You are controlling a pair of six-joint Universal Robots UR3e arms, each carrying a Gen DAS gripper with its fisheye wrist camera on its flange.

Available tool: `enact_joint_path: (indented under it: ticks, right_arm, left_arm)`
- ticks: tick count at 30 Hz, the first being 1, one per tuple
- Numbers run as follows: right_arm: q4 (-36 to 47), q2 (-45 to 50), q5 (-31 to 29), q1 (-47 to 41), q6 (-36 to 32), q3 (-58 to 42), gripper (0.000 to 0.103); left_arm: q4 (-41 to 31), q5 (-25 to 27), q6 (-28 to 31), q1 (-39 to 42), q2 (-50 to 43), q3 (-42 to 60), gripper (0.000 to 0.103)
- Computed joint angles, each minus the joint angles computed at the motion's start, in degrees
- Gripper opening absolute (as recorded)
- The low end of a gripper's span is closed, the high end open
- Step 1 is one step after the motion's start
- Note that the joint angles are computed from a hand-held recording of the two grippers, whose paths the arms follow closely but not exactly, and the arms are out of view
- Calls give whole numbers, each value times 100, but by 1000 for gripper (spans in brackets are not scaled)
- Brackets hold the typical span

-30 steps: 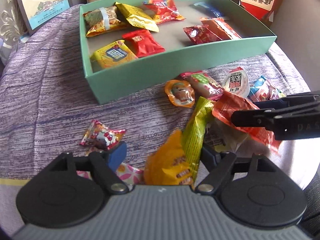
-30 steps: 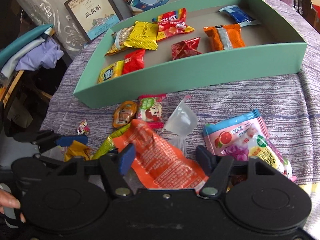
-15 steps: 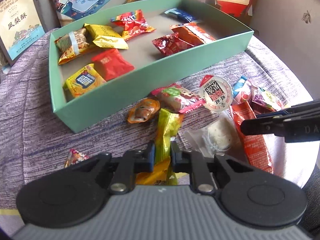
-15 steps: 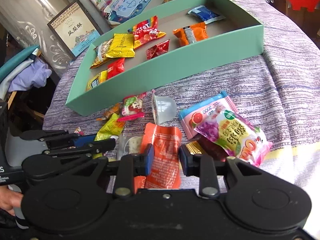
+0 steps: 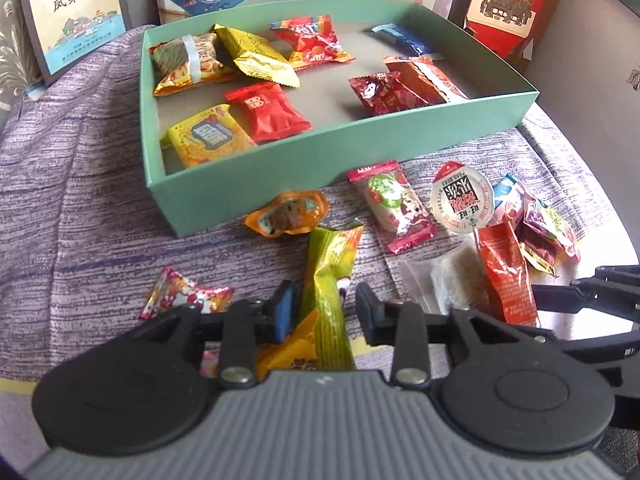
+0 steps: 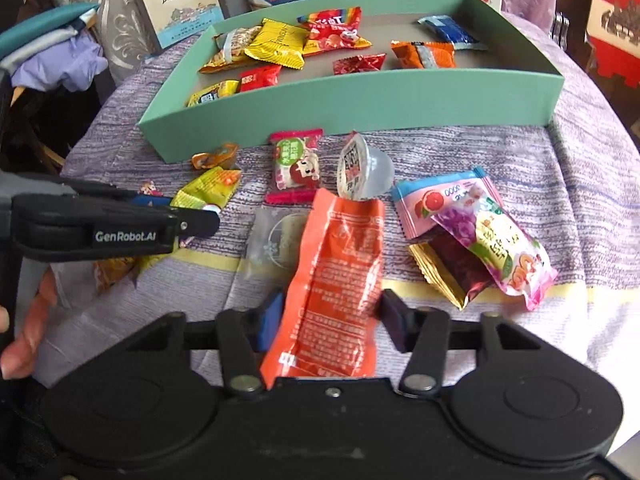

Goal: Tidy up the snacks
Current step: 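Carry both snacks over the green box, lower them in, open both tools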

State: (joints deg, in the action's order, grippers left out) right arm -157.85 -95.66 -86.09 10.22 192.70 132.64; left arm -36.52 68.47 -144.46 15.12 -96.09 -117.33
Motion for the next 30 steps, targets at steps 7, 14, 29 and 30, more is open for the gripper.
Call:
enact_joint_path:
  ticks: [7, 14, 29, 30]
  right_arm:
    - [460, -814, 541, -582, -292, 270, 33]
    - [1021, -1531, 1204, -1506, -636, 156, 33]
    - [969, 1256, 1272, -1741, -1154, -3044, 33]
    - [1016, 1521, 1229, -1711, -1190, -3358, 33]
  left_arm:
    - [112, -88, 47, -54, 212, -174, 14]
    - [-836, -550, 19, 265, 687, 277, 14]
    - [-960, 18, -1481, -806, -1649, 3660, 14]
    - [-986, 114, -1543, -881, -1901, 3947, 14]
